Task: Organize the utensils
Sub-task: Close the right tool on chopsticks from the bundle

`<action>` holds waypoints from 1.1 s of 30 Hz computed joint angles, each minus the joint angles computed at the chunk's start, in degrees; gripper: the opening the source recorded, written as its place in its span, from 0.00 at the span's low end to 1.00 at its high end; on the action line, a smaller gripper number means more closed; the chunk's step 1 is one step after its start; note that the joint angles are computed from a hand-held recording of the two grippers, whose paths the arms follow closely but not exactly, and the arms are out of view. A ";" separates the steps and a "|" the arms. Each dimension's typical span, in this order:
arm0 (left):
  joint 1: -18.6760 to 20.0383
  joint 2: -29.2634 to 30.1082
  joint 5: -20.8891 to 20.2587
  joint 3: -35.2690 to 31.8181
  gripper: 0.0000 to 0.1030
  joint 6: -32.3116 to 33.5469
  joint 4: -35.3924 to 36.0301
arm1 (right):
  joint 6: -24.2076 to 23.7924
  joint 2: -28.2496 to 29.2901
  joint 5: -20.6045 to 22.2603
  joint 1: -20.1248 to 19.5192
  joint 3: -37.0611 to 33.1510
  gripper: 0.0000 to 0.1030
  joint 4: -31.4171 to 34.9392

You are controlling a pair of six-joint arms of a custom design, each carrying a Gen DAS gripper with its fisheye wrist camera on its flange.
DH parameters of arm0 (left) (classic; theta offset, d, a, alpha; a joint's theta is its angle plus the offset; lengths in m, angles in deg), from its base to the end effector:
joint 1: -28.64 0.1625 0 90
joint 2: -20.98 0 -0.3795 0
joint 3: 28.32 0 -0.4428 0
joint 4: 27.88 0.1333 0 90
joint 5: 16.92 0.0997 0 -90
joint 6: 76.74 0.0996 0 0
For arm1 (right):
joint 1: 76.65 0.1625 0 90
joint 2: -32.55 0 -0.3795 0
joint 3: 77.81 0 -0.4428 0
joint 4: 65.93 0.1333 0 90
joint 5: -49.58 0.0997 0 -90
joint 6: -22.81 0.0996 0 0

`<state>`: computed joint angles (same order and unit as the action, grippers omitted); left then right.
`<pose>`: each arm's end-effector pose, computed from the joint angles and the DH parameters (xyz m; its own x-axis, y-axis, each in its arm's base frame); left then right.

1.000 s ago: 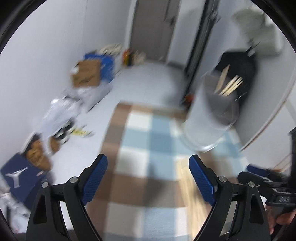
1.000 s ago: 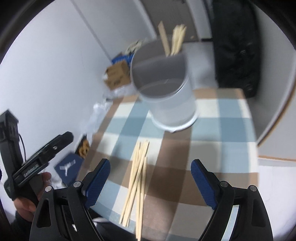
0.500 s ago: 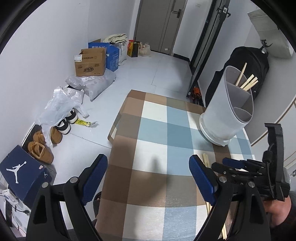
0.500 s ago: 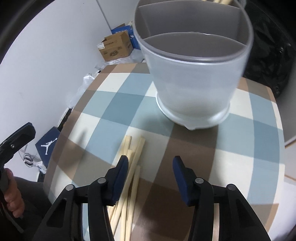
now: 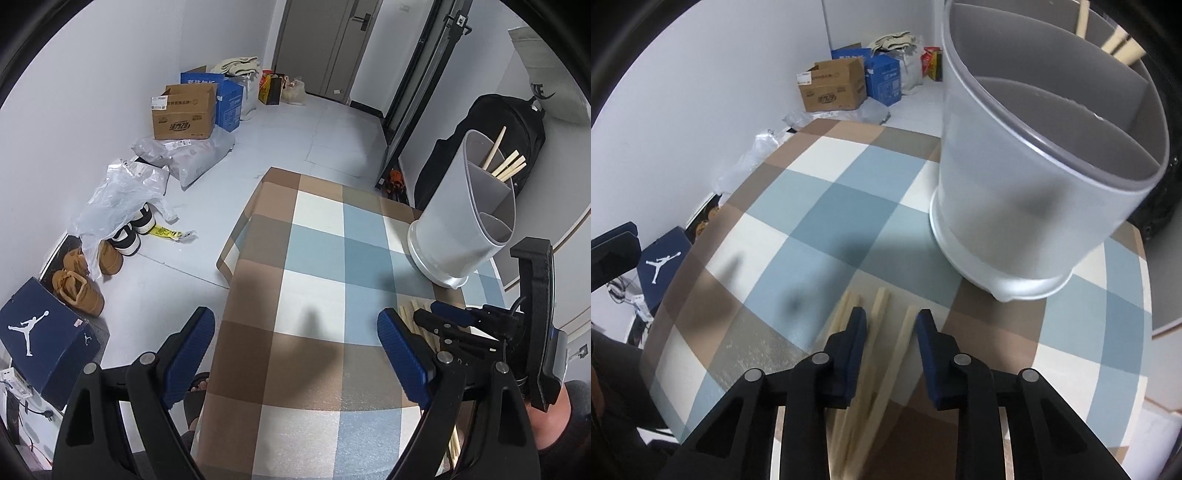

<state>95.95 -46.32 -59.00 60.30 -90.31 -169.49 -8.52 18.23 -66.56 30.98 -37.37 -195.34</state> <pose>-0.0706 -0.7061 0.3443 -0.8196 -0.2714 -0.5047 0.1448 0.7540 -0.6407 0.3526 -0.8143 -0.0027 -0.6037 -0.6321 0.4858 -0.7126 0.7011 0.0266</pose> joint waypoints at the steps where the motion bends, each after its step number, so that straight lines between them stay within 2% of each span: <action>1: 0.07 -0.07 -0.09 0.00 0.84 -0.31 0.17 | 0.35 0.13 0.37 -0.05 -0.35 0.21 0.38; 3: 0.21 -0.10 -0.23 -0.08 0.84 -0.85 0.45 | 2.03 0.26 1.31 -0.26 -1.04 0.14 1.58; 8: 0.37 0.12 -0.11 -0.36 0.84 -0.79 0.23 | 5.98 0.41 3.73 -0.83 -2.41 0.09 4.15; 9: 0.34 0.20 0.03 -0.39 0.84 -0.68 0.14 | 6.40 0.51 4.21 -0.87 -2.73 0.02 4.40; 10: 0.31 0.29 0.19 -0.45 0.84 -0.63 0.23 | 6.55 0.40 4.49 -0.88 -2.69 0.00 4.44; 17: 0.05 0.74 0.97 -0.63 0.84 0.32 0.17 | 7.88 0.50 5.47 -1.03 -3.31 0.00 5.83; 23: 0.09 1.03 1.39 -1.00 0.84 -0.45 1.14 | 10.82 -0.02 4.99 -1.40 -3.78 0.00 7.28; 28: 0.03 1.23 1.54 -1.05 0.84 -0.31 1.15 | 10.72 -1.62 5.80 -1.36 -1.87 0.00 6.71; 31: 0.03 1.28 1.55 -1.07 0.84 -0.23 1.24 | 10.48 -1.54 6.89 -1.39 -2.26 0.00 8.70; 33: 0.00 1.33 1.61 -1.18 0.84 -0.40 1.46 | 9.30 -0.75 5.85 -1.15 -3.06 0.00 9.30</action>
